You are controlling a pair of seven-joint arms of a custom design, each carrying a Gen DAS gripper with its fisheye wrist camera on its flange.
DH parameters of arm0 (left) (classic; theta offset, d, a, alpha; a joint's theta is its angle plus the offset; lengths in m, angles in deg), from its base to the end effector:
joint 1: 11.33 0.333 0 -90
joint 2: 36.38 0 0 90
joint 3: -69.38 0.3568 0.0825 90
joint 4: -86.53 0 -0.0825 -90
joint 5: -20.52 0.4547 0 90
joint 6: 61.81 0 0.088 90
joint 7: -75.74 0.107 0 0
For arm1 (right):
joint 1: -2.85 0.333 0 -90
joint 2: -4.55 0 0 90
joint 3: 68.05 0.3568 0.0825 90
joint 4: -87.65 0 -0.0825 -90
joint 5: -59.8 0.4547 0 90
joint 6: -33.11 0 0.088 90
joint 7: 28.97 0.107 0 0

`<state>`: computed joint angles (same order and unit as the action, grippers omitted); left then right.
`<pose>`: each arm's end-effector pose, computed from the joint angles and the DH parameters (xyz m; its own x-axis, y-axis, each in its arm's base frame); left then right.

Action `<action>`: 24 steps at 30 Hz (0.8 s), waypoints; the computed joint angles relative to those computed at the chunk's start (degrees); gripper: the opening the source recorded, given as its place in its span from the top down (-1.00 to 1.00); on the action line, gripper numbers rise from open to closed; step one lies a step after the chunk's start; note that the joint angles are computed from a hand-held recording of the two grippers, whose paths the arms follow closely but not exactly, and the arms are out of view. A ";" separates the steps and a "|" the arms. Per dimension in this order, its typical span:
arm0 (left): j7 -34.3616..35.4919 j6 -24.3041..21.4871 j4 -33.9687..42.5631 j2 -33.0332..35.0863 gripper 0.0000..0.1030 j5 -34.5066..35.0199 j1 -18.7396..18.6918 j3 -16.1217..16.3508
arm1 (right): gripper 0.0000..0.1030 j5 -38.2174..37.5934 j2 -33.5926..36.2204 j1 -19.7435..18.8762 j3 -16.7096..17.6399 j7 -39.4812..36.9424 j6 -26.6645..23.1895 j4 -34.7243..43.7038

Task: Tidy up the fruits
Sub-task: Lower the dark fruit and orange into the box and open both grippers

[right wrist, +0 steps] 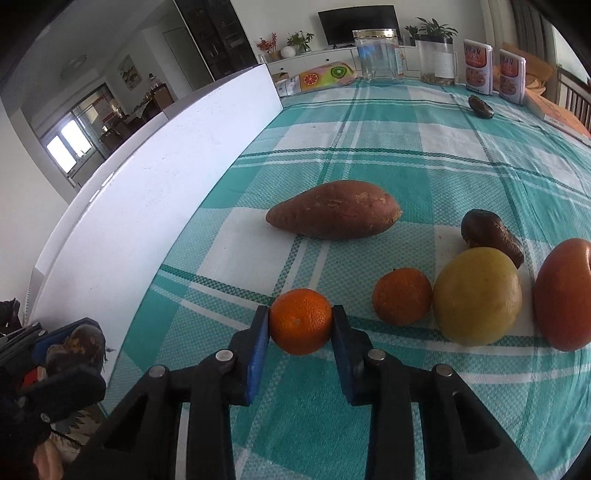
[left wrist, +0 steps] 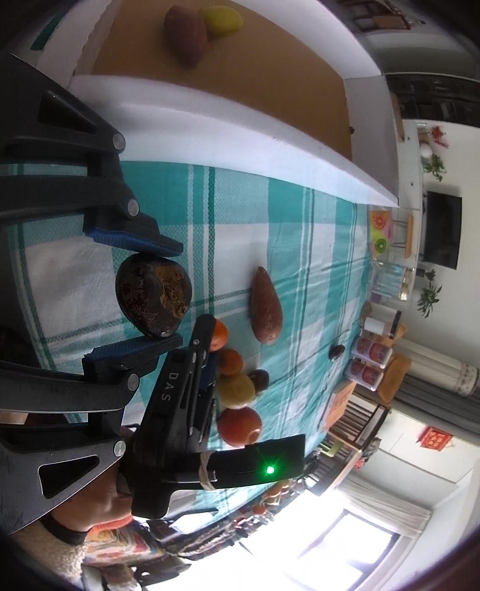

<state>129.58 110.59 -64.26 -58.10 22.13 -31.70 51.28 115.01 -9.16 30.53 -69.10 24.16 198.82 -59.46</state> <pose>0.3801 -0.3081 0.4456 -0.1864 -0.9409 0.2827 -0.7857 -0.0300 -0.6179 0.4658 0.1795 0.3847 0.3148 -0.8853 -0.3421 -0.8355 -0.0875 -0.5424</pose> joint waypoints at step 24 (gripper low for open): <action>-16.97 -19.87 -8.26 -20.67 -0.65 9.79 17.45 -2.49 | -0.26 -4.77 -0.03 7.56 8.45 -1.71 -6.82 13.08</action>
